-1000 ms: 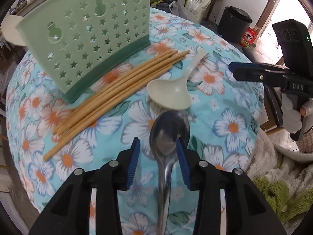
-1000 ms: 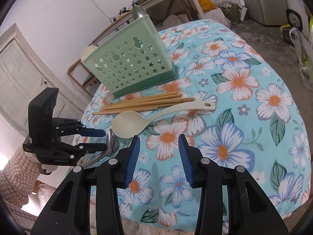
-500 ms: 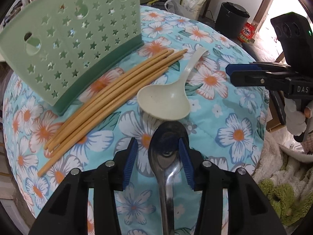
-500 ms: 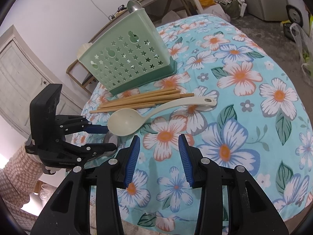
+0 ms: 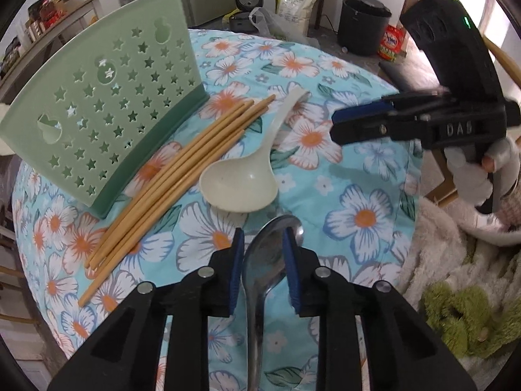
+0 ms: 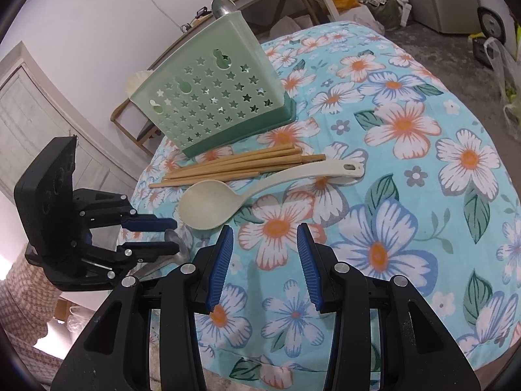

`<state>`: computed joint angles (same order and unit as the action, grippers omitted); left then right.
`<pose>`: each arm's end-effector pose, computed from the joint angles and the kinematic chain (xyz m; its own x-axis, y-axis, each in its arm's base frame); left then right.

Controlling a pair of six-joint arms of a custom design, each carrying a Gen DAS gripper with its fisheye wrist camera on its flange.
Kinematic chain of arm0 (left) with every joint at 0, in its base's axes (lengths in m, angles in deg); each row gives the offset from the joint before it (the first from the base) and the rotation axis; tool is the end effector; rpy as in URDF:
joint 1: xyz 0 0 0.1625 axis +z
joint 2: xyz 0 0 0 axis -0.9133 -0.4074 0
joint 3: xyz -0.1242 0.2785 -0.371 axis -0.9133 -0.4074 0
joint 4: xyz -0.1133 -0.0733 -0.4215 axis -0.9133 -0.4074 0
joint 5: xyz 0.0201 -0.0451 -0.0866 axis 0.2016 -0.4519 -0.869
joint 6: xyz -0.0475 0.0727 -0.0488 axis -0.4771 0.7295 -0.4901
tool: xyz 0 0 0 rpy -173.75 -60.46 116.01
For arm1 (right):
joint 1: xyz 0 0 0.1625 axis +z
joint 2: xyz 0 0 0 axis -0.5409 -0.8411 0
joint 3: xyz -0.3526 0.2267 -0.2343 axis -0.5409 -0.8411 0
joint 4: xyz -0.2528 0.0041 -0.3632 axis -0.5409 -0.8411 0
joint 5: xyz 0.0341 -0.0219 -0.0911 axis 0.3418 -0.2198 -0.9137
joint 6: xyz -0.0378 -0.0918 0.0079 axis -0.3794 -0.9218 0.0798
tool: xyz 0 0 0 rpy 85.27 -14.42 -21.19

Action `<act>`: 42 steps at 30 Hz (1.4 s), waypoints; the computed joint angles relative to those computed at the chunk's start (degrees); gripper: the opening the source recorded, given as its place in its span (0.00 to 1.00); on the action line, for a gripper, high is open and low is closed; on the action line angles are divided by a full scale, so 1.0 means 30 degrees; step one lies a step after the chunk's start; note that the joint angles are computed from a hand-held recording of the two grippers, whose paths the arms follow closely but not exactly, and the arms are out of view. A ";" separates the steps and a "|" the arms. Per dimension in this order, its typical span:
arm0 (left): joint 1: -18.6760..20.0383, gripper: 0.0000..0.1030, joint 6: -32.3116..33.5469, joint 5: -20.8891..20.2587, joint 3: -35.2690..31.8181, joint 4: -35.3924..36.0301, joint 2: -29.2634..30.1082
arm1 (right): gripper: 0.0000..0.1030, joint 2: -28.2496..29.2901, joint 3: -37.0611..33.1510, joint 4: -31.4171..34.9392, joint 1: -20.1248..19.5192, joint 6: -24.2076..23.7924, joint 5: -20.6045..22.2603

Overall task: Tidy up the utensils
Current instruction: 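Lift the metal spoon off the cloth with the left tool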

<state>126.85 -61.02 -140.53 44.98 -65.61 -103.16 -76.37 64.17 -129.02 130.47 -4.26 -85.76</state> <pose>-0.2002 -0.7407 0.2264 -0.4460 0.7463 -0.4941 0.7868 0.5901 0.1811 0.2204 -0.7241 0.1629 -0.9365 -0.2788 0.2125 -0.3452 0.8393 -0.4200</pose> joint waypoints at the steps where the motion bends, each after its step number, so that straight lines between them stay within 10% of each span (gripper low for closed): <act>1: -0.0064 0.20 0.0241 0.0138 0.0180 -0.0107 -0.0053 | 0.39 0.0005 -0.0010 0.0011 0.0023 -0.0012 -0.0013; 20: -0.1139 0.11 0.5002 0.2888 0.3491 -0.5172 -0.0273 | 0.39 0.0004 0.0016 -0.0107 0.0231 -0.0147 -0.0210; 42: -0.0748 0.01 -0.2035 0.1338 0.4545 -0.8672 -0.3340 | 0.39 -0.0229 0.0742 -0.1754 0.0918 -0.1036 -0.0893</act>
